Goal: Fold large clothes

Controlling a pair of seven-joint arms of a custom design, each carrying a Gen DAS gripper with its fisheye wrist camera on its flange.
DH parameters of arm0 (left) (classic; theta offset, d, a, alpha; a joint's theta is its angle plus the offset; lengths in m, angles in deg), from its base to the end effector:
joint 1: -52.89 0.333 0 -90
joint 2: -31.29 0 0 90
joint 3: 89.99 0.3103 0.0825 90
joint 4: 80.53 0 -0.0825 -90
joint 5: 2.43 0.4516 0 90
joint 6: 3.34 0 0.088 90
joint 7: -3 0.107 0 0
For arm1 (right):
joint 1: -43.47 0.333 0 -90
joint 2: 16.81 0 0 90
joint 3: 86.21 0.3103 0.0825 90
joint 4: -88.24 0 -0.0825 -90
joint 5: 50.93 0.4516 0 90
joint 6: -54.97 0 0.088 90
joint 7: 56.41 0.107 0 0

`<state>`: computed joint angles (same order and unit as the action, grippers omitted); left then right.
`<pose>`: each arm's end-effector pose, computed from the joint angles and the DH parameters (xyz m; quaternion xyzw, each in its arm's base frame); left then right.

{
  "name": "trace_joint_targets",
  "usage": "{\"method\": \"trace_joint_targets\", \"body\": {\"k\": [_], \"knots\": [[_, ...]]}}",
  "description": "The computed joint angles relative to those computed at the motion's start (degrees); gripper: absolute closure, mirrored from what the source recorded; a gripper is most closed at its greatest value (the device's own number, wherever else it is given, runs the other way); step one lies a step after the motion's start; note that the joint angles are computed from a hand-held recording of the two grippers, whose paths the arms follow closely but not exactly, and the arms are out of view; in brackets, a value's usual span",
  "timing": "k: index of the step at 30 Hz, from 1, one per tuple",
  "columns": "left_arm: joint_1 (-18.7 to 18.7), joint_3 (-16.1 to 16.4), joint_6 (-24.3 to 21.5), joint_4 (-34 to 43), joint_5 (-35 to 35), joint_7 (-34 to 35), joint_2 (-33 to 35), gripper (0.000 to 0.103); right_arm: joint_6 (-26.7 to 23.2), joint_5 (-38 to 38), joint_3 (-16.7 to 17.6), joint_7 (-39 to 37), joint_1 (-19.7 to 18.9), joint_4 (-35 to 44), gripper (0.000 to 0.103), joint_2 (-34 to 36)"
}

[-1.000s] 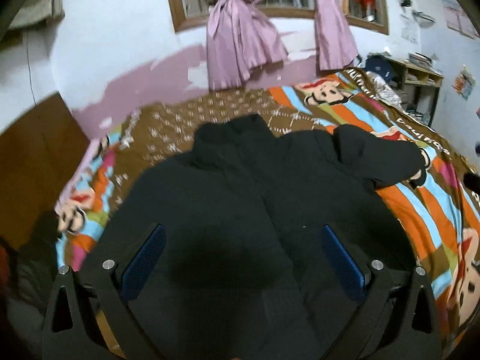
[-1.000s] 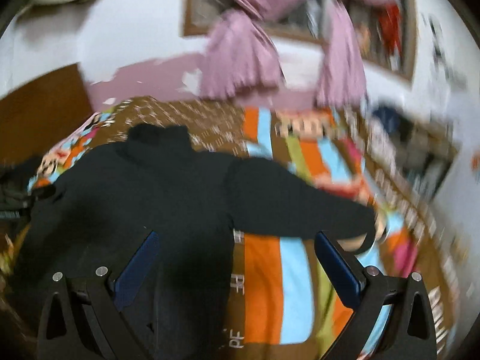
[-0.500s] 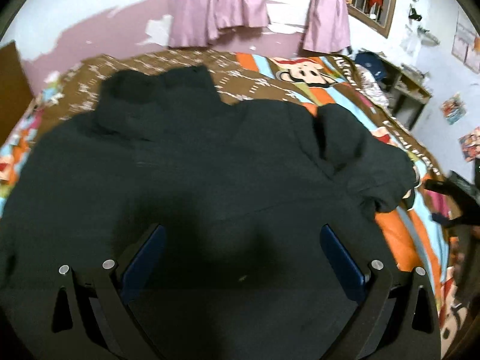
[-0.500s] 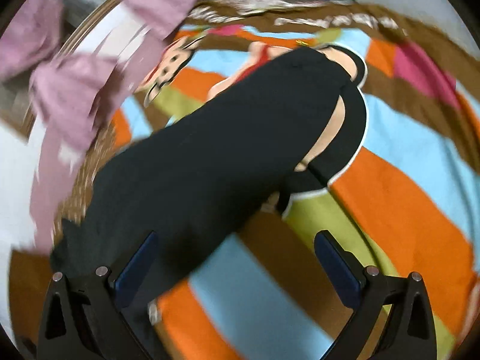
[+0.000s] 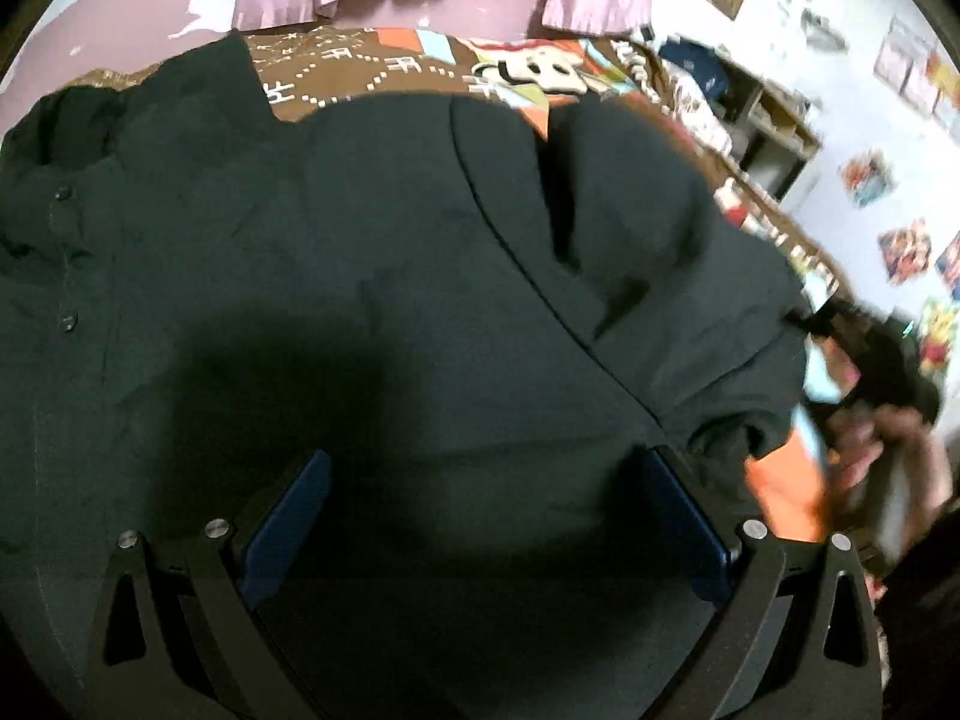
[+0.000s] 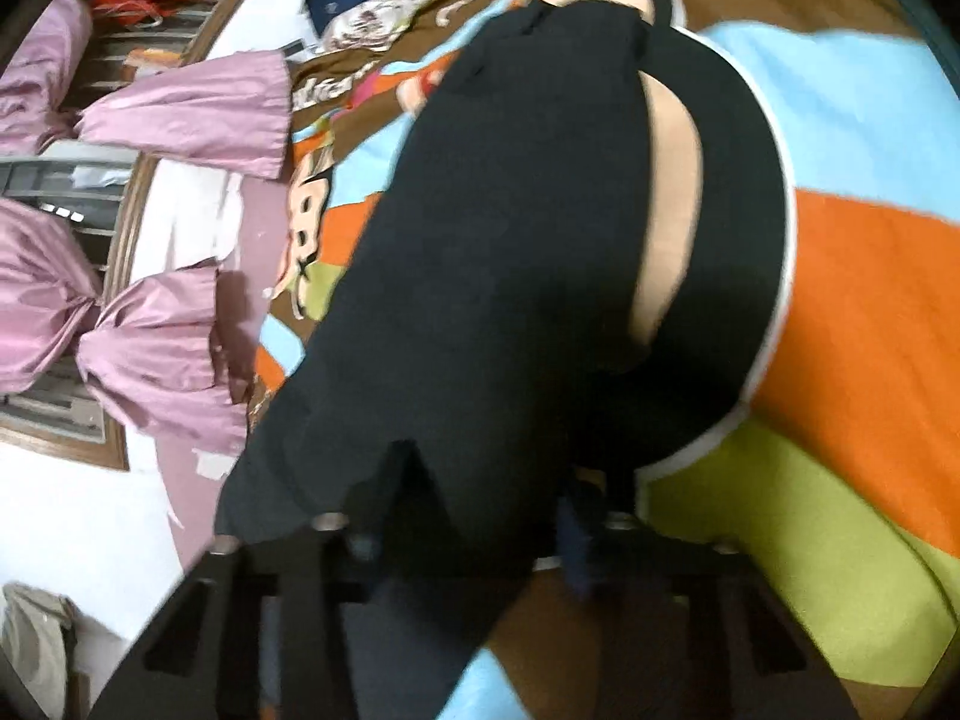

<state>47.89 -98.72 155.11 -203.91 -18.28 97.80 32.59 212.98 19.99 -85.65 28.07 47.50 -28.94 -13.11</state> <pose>0.6241 -0.1402 0.4110 -0.6415 0.7058 -0.2754 0.1205 0.6537 0.0130 0.4202 -0.3088 0.8337 0.0800 0.4508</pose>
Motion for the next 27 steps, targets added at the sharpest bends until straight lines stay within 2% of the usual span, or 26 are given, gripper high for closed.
{"method": "trace_joint_targets", "body": {"k": [1, 4, 7, 11, 12, 15, 17, 19, 21, 24, 27], "knots": [[0.0, 0.1, 0.0, 0.0, 0.7, -0.3, 0.1, 0.002, 0.2, -0.3, 0.0, 0.0, 0.0, 0.2, 0.09, -0.1], [0.4, 0.3, -3.2, 1.1, 0.2, 1.2, 0.4, 0.002, 0.3, -6.4, -0.5, 3.3, 0.3, 0.9, 0.094, -1.6], [1.1, 0.8, -7.9, 1.6, -0.2, 2.0, -0.8, 0.002, 1.5, -17.7, -0.8, 8.0, 1.2, 1.2, 0.096, -4.9], [2.7, 2.3, -9.1, -1.5, -3.2, 4.4, -6.0, 0.002, 3.5, -41.4, 0.1, 20.7, 2.8, 3.1, 0.097, -7.7], [3.1, 2.5, -9.7, -2.4, -3.3, 4.5, -7.8, 0.002, 3.7, -50.4, 0.9, 25.2, 3.0, 3.8, 0.097, -8.6], [4.8, 4.0, -11.1, -6.0, -3.2, 5.1, -13.7, 0.002, 3.0, -68.8, 3.2, 32.4, 4.6, 7.4, 0.097, -9.4], [6.2, 5.1, -11.5, -8.7, -2.7, 5.3, -18.0, 0.002, 1.4, -73.3, 4.2, 32.6, 7.1, 11.4, 0.097, -8.5], [7.8, 6.4, -12.2, -11.6, -2.4, 5.7, -22.8, 0.002, -0.8, -74.4, 4.9, 31.4, 9.8, 14.2, 0.097, -8.0], [8.9, 7.1, -12.4, -13.9, -2.8, 4.9, -26.7, 0.002, -4.9, -76.7, 6.5, 29.2, 12.9, 17.9, 0.097, -6.7], [10.9, 9.8, -14.6, -16.7, -4.5, 5.1, -31.9, 0.002, -10.9, -80.3, 8.7, 23.2, 17.2, 21.5, 0.097, -4.9], [13.4, 11.9, -16.8, -19.0, -5.5, 5.1, -36.2, 0.002, -16.7, -83.5, 10.3, 16.2, 21.1, 21.9, 0.097, -3.8]]}}
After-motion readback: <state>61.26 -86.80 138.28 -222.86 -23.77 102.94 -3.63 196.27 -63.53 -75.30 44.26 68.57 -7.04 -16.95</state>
